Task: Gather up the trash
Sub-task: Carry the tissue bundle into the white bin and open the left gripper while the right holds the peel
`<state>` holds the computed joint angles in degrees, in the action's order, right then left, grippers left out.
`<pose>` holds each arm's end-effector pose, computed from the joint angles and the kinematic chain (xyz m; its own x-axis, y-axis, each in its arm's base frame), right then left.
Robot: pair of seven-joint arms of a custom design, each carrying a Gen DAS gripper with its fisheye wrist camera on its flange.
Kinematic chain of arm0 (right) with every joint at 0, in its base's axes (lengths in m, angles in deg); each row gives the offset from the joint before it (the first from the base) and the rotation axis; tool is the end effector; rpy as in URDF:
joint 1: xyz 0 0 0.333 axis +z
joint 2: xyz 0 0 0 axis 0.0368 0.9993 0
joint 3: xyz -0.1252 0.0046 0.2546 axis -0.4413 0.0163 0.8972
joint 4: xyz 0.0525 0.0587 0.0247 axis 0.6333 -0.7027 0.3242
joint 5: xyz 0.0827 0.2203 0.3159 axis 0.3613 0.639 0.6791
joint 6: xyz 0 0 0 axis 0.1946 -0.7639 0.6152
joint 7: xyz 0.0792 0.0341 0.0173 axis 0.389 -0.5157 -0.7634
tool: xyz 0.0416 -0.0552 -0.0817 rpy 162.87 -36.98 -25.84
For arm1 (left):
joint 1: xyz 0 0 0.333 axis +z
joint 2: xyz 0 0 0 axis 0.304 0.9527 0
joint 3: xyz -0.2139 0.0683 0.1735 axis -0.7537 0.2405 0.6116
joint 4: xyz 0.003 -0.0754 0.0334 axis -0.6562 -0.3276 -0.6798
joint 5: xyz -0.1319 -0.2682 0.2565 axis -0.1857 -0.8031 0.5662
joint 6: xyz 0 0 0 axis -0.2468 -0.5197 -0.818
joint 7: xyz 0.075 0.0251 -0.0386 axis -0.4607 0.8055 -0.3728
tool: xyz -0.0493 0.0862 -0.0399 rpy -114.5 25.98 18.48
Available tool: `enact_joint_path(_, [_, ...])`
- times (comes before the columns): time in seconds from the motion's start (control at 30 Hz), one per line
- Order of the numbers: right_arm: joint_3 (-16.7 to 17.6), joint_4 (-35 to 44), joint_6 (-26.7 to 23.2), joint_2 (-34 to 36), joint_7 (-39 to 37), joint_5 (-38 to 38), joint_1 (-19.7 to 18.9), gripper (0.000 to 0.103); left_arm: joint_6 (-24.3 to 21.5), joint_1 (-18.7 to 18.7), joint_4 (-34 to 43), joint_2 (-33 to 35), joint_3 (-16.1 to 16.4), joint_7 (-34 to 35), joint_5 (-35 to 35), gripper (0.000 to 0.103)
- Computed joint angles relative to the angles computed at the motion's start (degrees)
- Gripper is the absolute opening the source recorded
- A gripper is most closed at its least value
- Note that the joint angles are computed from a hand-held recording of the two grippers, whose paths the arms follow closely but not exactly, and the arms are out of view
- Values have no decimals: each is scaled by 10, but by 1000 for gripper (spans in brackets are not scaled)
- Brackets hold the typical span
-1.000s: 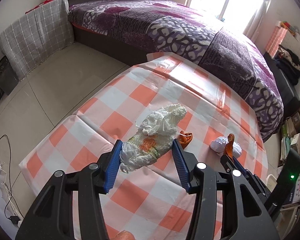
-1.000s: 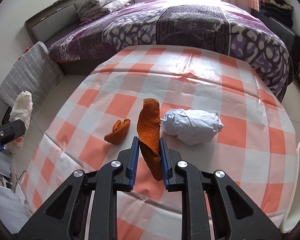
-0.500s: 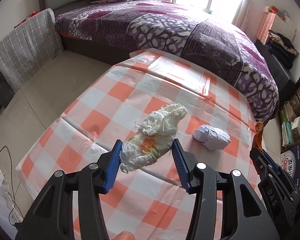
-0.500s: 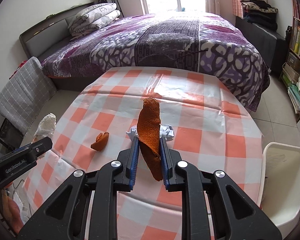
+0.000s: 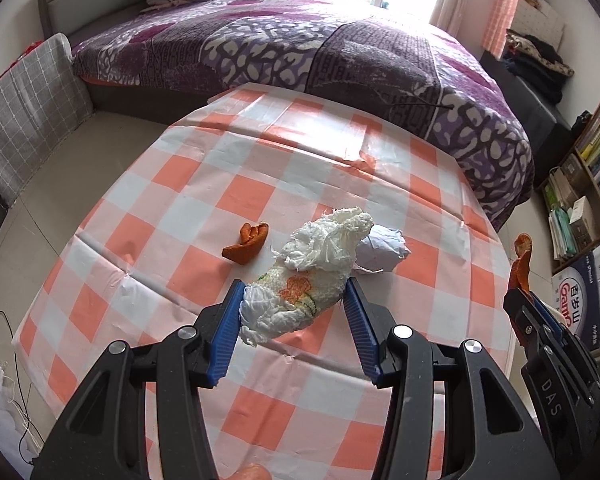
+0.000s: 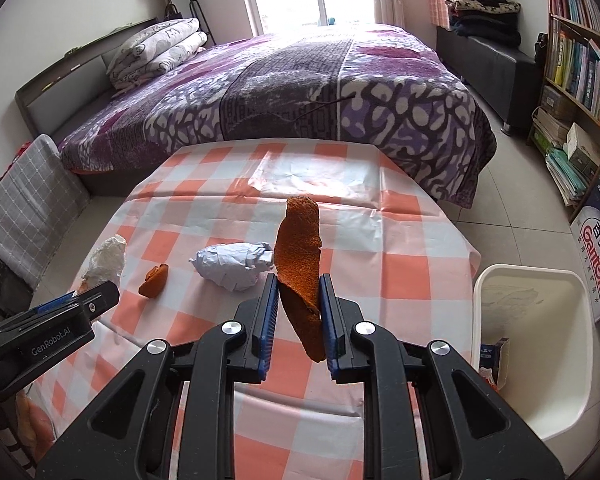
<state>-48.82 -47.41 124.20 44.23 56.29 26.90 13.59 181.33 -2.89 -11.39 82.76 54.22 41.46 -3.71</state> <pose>0.6463 0.1186 0.3821 -0.0112 -0.9907 -0.1353 -0.7584 0.0966 -0.6446 0.6591 -0.3045 0.3948 0.1317 -0.9869 0.0936 -0.8425 -0.1611 -0.5140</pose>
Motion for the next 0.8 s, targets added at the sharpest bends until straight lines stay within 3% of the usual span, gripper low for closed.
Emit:
enact_joint_path(0.53, [-22, -60, 4, -51, 28, 16, -46, 20, -30, -57, 117, 79, -8, 56, 1, 50])
enact_joint_path(0.8, [-52, -82, -12, -71, 101, -10, -61, 21, -51, -89, 185, 126, -8, 96, 0, 50])
